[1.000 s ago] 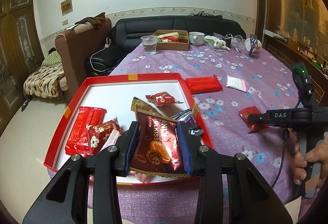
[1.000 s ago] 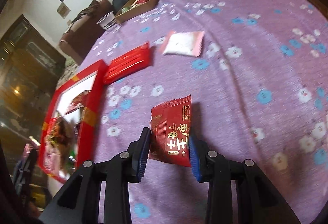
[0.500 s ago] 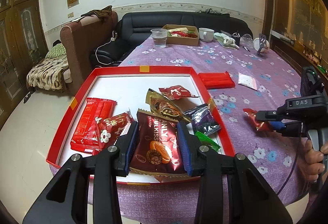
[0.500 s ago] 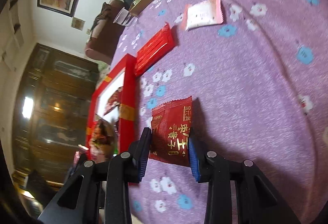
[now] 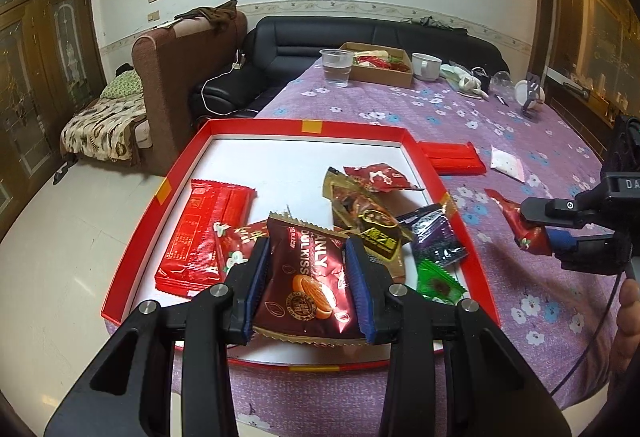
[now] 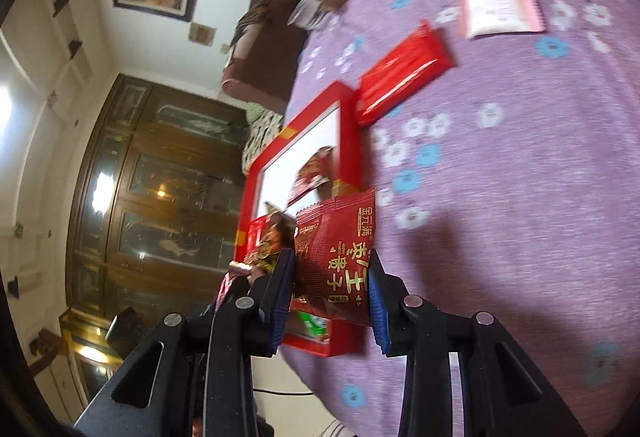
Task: Organize snacks
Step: 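Lower both packets into the red-rimmed tray and open both grippers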
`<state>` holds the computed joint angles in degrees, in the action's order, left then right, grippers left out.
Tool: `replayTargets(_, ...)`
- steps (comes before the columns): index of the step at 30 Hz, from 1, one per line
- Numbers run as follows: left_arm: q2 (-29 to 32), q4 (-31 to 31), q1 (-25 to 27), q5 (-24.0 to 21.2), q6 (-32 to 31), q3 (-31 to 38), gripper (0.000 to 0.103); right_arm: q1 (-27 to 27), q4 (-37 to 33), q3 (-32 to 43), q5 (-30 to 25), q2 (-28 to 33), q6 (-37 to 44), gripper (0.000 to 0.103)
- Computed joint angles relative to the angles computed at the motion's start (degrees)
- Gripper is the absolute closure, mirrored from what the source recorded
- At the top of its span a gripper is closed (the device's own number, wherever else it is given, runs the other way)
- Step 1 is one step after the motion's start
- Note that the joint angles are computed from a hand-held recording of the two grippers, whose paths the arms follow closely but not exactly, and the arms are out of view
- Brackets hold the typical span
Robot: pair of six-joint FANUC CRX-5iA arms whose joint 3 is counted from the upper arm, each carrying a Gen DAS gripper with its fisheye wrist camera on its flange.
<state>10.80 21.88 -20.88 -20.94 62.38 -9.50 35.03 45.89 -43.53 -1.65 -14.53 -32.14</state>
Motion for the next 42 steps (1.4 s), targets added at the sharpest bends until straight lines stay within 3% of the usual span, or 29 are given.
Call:
replayTargets(3,0.4,-0.4,0.3,-0.4,0.6,0.5,0.067,2.5,-9.3,3.5,-1.2,2.0,9.2,0.069)
replayTargets(11,2.2,-1.9,0.9,-1.5,2.4,2.5,0.067,5.7,-44.2,18.2,-9.5,8.5,45.4,0.069)
replayTargets(16,3.8,-5.2,1.0,-2.7,5.4,5.0,0.067,5.0,-53.9,25.4,-14.4,12.5,57.2,0.069)
replayTargets(21,5.1,-6.6,1.0,-3.0,6.4,6.7,0.067,4.7,-55.9,30.1,-17.5,16.0,60.7,0.069)
replayTargets(24,5.9,-8.2,0.7,-3.1,7.4,8.0,0.067,4.9,-51.1,30.7,-18.5,17.2,57.7,0.069)
replayTargets(29,7.8,-9.0,0.4,-4.1,7.7,10.6,0.067,4.2,-49.5,33.4,-21.0,19.1,58.1,0.069)
replayTargets(42,13.2,-20.5,-0.4,-10.9,20.1,21.6,0.064,3.8,-40.5,38.0,-23.8,24.7,56.7,0.068)
